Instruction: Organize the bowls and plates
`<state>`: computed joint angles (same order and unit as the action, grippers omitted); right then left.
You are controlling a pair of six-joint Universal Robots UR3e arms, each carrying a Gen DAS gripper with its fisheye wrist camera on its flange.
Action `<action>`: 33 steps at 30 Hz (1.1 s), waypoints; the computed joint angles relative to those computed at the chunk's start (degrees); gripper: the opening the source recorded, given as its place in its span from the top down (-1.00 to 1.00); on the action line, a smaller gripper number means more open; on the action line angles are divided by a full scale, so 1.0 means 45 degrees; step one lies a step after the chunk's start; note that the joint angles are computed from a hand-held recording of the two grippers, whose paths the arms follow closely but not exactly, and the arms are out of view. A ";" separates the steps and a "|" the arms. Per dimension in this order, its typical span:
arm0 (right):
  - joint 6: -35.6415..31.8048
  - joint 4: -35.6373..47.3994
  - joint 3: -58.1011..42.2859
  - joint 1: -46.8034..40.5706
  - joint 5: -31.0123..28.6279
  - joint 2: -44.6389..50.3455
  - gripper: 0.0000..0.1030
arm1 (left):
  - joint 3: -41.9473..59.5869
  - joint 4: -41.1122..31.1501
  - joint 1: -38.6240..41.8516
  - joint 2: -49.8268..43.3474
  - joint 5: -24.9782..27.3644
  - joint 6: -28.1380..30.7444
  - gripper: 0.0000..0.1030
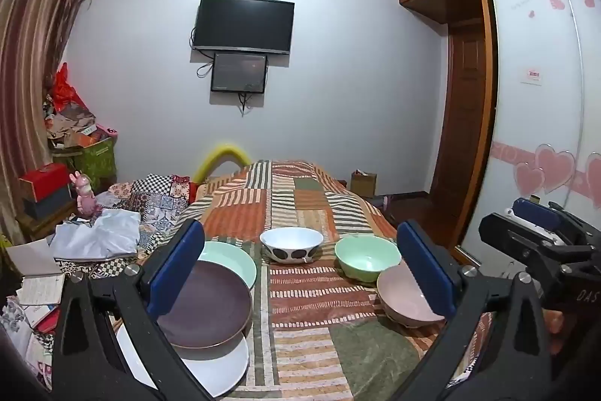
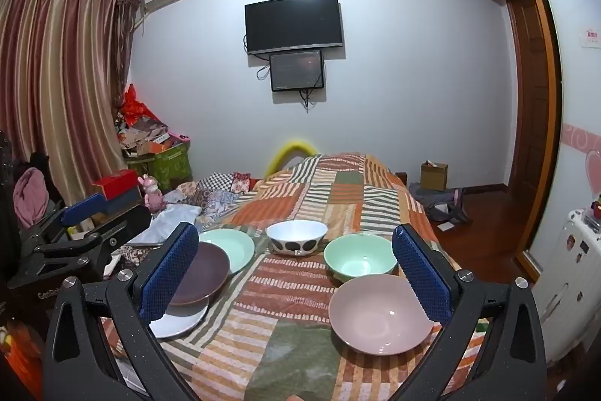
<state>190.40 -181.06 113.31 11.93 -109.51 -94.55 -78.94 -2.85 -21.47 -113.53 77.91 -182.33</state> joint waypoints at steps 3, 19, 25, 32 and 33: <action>0.0034 -0.0027 0.0025 -0.0058 0.0114 -0.0019 -1.00 | -0.0392 0.0653 0.0287 0.0029 -0.0353 -0.0280 -1.00; 0.0160 0.0241 0.0007 0.0001 0.0042 -0.0128 -1.00 | -0.0276 0.0219 -0.0012 0.0223 -0.0205 0.0000 -1.00; 0.0183 0.0311 0.0004 0.0000 0.0039 -0.0187 -1.00 | -0.0287 0.0190 0.0119 0.0249 -0.0401 -0.0069 -1.00; 0.0185 0.0206 0.0000 0.0082 -0.0016 -0.0073 -1.00 | -0.0332 0.0311 0.0105 0.0193 -0.0409 -0.0118 -1.00; 0.0186 0.0221 -0.0022 0.0109 -0.0034 -0.0060 -1.00 | -0.0344 0.0325 0.0118 0.0195 -0.0428 -0.0111 -1.00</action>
<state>191.24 -180.07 113.21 12.42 -109.67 -94.82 -80.48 -1.39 -20.94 -112.65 75.98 -182.82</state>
